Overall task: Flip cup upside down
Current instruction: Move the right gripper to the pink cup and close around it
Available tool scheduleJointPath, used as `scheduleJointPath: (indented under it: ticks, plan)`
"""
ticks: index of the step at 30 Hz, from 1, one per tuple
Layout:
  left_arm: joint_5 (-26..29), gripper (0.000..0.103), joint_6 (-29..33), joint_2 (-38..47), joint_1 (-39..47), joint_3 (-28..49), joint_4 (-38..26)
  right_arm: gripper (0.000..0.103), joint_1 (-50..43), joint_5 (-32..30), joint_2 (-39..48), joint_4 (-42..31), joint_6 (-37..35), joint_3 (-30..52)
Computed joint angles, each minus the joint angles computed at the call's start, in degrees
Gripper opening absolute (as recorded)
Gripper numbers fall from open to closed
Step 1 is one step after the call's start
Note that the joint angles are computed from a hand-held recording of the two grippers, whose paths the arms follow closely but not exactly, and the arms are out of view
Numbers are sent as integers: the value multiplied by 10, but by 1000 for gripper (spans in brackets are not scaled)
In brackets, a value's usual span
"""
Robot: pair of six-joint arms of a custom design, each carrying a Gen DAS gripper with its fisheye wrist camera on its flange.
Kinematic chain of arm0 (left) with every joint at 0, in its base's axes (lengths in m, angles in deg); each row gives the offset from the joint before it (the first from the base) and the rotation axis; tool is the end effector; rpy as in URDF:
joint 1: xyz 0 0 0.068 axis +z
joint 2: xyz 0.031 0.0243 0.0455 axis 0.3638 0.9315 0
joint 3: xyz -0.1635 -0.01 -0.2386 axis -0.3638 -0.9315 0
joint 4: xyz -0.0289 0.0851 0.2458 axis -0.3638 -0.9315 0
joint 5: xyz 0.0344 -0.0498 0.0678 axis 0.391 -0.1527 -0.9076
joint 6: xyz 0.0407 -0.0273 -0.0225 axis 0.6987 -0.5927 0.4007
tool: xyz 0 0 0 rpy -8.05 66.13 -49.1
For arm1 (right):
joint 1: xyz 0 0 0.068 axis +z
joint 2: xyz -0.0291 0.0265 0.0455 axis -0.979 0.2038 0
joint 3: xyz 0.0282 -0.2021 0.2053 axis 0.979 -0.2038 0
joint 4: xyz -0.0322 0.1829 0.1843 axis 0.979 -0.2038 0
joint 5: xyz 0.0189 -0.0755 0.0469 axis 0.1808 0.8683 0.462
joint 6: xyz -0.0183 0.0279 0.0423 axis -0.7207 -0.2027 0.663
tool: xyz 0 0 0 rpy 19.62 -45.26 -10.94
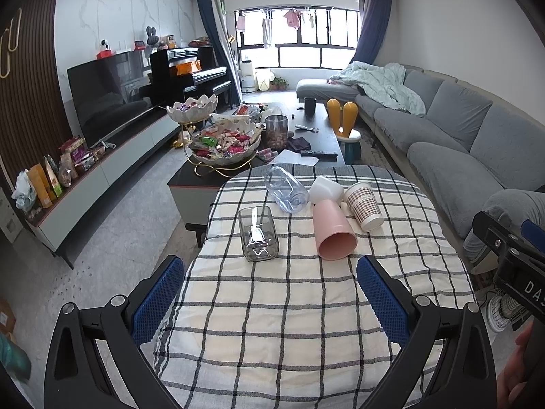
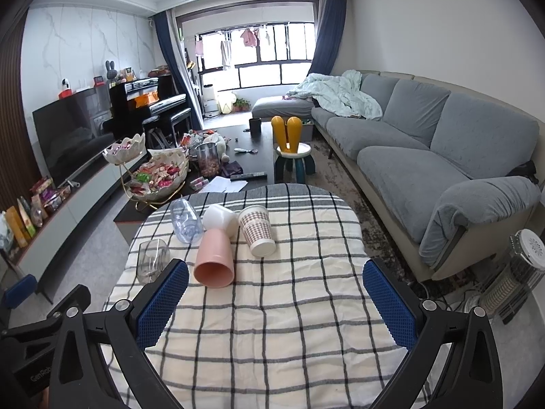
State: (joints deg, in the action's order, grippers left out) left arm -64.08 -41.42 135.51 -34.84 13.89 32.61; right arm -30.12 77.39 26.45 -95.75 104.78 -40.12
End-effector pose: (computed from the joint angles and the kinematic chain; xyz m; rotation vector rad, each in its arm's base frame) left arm 0.1559 -0.1861 0.2197 -0.1552 2.2341 0.1438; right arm 0.1825 0.1723 0.2254 0.0315 2.1802 0.0698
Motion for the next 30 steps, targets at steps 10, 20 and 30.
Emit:
scheduleJointPath:
  ticks: [10,20,30]
  plan:
    - [23,103,42,10,57,-7,45,103,-31,-38,71,5,-38,62]
    - [85,103,138,34,187,-21,131,103,-76,-118,235,-18,-84,212]
    - [156,103,219,114,317,-5,222,102,-119,-213,460,-142,-74,450]
